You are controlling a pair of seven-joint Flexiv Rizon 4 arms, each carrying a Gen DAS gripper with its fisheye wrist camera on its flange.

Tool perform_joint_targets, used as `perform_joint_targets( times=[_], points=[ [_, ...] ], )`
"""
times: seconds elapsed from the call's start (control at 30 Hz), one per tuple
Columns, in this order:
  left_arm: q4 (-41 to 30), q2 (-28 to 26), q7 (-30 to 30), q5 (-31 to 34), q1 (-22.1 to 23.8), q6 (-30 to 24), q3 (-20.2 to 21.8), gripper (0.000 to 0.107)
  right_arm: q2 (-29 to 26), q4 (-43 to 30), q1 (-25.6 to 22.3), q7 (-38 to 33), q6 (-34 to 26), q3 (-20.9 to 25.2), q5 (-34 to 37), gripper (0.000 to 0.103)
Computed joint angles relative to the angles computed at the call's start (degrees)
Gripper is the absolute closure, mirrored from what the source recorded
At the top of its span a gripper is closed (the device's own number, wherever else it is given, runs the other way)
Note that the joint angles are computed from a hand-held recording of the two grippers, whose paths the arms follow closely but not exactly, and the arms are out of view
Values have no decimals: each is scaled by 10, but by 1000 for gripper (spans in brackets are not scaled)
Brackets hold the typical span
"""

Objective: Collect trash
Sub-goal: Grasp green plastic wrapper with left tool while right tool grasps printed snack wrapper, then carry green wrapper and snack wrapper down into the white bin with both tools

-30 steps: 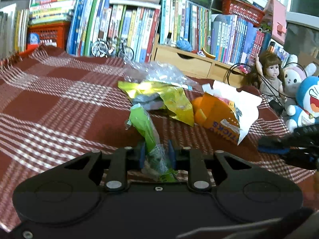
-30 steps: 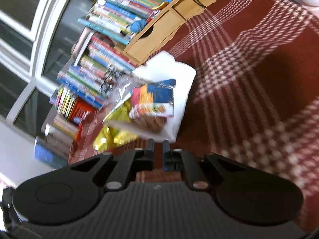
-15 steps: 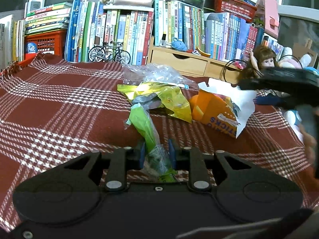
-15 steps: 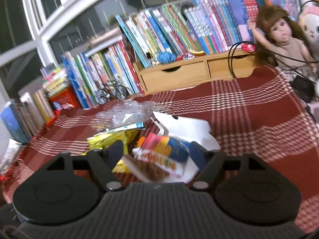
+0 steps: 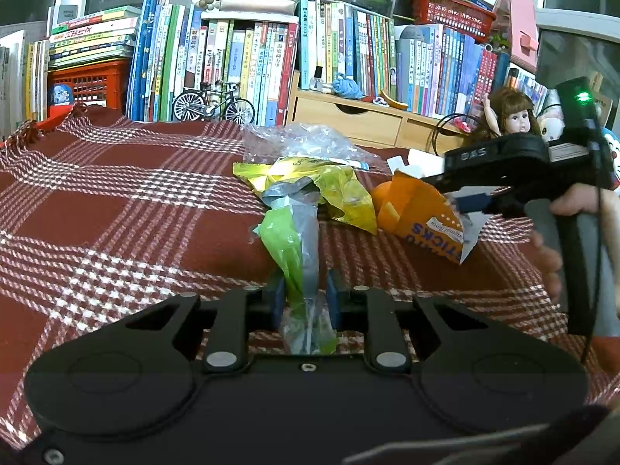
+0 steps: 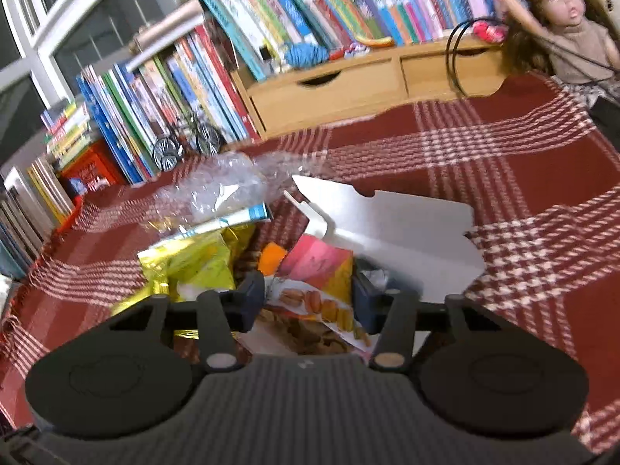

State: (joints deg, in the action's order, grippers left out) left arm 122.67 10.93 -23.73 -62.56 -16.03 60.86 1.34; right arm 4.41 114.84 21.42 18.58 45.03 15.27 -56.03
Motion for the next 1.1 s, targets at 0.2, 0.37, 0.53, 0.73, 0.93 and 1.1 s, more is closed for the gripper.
perform_joint_targets(
  times=[0.2,0.37,0.53,0.73,0.93,1.1],
  points=[
    [-1,9,12,-21,-4,-16,4,89,29,10,-2,21,-13,12,-42,56],
    [-3,23,17,-30,-1,-40,12,89,60,32,-11,52,14,25,-68,56],
    [4,43,20,-20,6,-68,22,89,85,50,-11,59,44,46,-74,55],
    [19,75,21,3,19,-113,43,89,103,64,5,56,56,75,-60,55],
    [44,122,18,42,38,-185,73,89,115,79,25,79,54,105,-54,55],
    [70,164,18,83,62,-257,102,89,119,102,44,153,69,129,-76,55]
  ],
)
